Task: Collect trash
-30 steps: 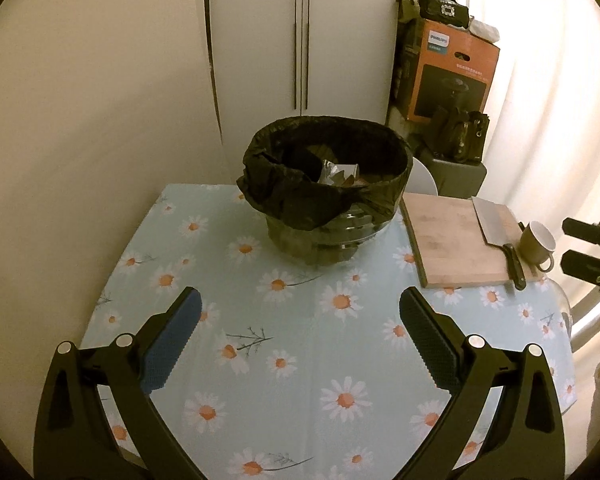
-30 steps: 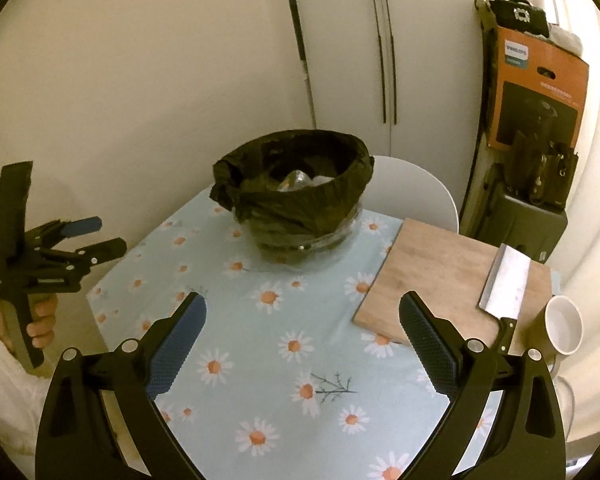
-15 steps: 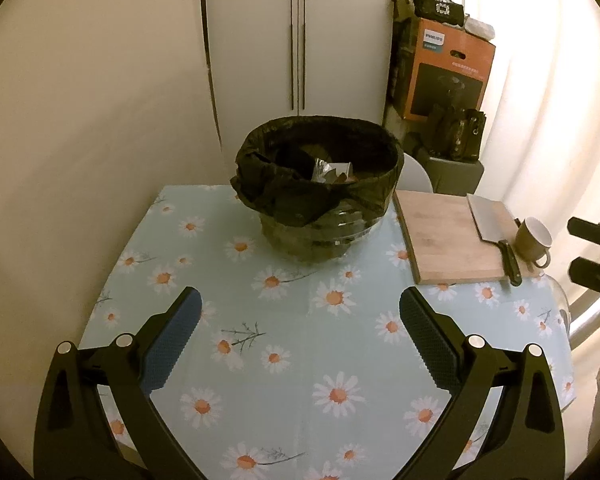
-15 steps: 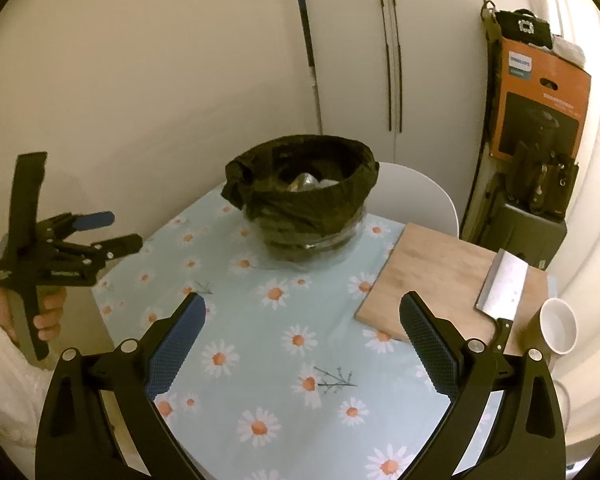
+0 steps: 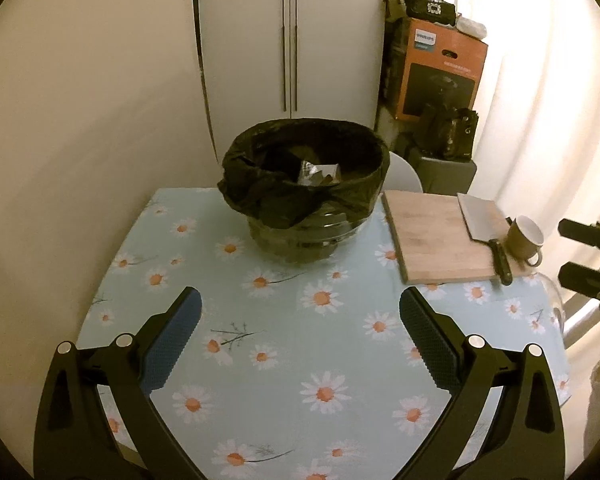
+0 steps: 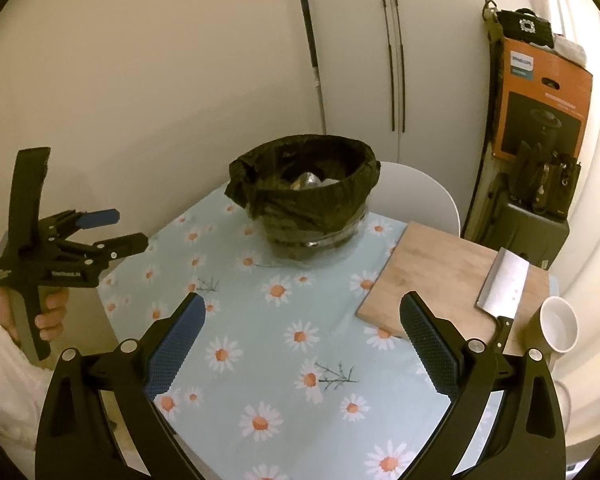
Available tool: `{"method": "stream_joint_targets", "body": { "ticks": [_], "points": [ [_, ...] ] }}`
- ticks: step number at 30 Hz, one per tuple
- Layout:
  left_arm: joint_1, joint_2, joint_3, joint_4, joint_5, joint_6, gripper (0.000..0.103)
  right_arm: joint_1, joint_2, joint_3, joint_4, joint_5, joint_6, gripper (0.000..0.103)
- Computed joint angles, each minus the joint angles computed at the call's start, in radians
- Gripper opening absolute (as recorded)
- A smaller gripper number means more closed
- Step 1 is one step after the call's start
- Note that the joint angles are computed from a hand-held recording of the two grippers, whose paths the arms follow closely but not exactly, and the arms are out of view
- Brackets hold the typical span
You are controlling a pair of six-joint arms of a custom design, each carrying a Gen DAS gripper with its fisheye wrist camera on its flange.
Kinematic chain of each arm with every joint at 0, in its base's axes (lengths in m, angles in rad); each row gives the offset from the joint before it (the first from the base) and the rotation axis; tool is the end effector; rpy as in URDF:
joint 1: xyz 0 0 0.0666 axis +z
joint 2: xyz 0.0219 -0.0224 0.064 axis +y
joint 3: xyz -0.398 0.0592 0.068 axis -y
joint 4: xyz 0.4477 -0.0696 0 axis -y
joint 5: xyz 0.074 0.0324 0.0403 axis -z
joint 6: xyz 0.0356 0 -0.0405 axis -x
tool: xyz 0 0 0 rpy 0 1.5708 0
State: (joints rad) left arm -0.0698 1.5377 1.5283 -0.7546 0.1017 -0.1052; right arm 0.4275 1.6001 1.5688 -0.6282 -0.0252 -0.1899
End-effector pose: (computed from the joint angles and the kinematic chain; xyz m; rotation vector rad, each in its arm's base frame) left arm 0.6015 -0.0461 0.4506 0.2542 2.3182 -0.1010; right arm 0.5781 0.2639 0.4451 -0.2811 2.2374 0.3628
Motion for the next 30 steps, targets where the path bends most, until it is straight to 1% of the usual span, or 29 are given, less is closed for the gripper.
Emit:
{"method": "stream_joint_targets", "body": {
  "ticks": [6,7,9,15,18,25,27,30],
  "points": [
    [-0.006,0.005,0.013,-0.021,-0.028,0.006,0.097,-0.006,0.009,0.010,0.005,0.004,0.014,0.094],
    [-0.009,0.008,0.018,-0.031,-0.050,0.003,0.097,-0.006,0.011,0.012,0.007,0.000,0.018,0.094],
    [-0.012,0.010,0.020,-0.035,-0.070,-0.006,0.097,-0.007,0.013,0.014,0.009,-0.010,0.026,0.094],
    [-0.015,0.012,0.028,-0.050,-0.086,-0.008,0.097,-0.017,0.028,0.029,0.006,-0.033,0.025,0.094],
    [-0.019,0.011,0.026,-0.038,-0.098,-0.012,0.097,-0.023,0.030,0.027,0.018,-0.047,0.028,0.094],
    [-0.022,0.034,0.034,-0.041,-0.117,0.001,0.097,-0.032,0.058,0.043,-0.002,-0.058,0.041,0.094],
    [-0.022,0.045,0.040,-0.045,-0.114,-0.001,0.097,-0.032,0.069,0.056,-0.018,-0.056,0.043,0.094],
    [-0.022,0.050,0.043,-0.044,-0.114,-0.002,0.097,-0.033,0.075,0.062,-0.021,-0.057,0.054,0.094]
  ]
}}
